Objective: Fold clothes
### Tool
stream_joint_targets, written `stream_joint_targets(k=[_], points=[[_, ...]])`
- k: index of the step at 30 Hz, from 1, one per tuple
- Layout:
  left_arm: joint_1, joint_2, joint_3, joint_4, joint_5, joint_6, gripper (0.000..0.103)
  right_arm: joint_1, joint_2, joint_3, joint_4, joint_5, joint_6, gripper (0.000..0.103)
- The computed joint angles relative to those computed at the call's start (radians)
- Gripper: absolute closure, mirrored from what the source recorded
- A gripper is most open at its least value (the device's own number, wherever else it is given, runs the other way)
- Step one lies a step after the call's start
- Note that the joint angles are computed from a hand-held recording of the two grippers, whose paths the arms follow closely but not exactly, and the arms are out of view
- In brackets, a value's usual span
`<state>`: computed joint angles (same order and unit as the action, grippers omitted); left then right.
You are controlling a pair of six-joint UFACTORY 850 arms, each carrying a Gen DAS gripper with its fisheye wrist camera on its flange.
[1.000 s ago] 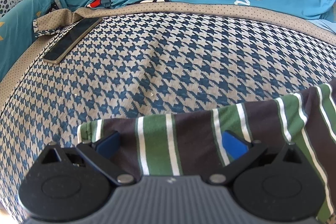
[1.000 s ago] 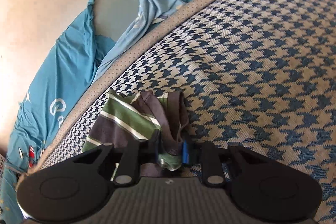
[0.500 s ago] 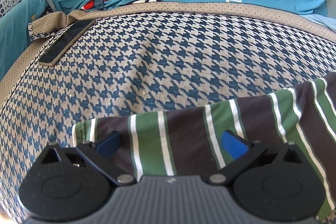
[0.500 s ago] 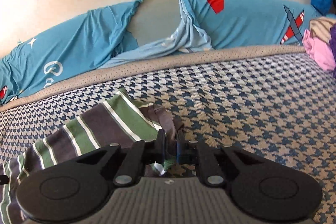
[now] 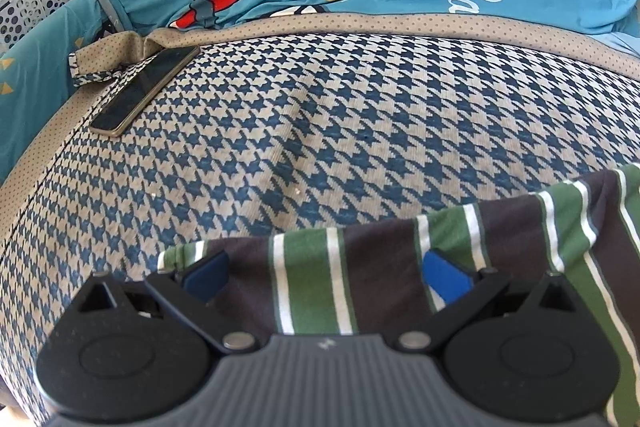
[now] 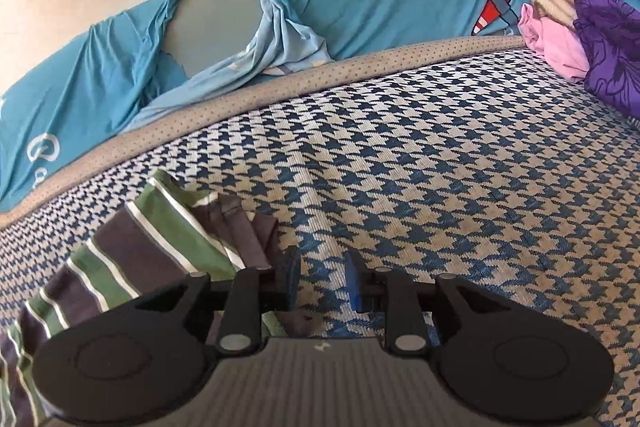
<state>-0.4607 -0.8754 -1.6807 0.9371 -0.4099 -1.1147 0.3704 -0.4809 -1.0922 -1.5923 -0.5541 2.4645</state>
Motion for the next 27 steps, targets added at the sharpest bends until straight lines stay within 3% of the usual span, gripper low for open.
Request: stream_joint_targets(k=[4, 7, 12, 17, 23, 27], points=[[0.003, 0.001, -0.001, 0.025, -0.024, -0.044, 0.0, 0.01, 0.003, 0.001, -0.104, 0.026, 0.057, 0.08], [0.006, -0.002, -0.004, 0.037, -0.051, -0.063, 0.0, 0.013, -0.005, -0.012, -0.266, 0.097, 0.16, 0.08], [0.027, 0.005, -0.004, -0.056, -0.049, -0.029, 0.0, 0.047, -0.031, -0.049, -0.482, 0.175, 0.235, 0.079], [0.044, 0.035, 0.022, -0.148, -0.009, 0.04, 0.0, 0.091, -0.067, -0.097, -0.577, 0.25, 0.242, 0.079], [0.054, 0.072, 0.058, -0.18, 0.03, 0.091, 0.0, 0.143, -0.09, -0.127, -0.831, 0.321, 0.464, 0.079], [0.059, 0.104, 0.096, -0.122, 0.051, 0.065, 0.0, 0.182, -0.099, -0.137, -1.038, 0.345, 0.612, 0.078]])
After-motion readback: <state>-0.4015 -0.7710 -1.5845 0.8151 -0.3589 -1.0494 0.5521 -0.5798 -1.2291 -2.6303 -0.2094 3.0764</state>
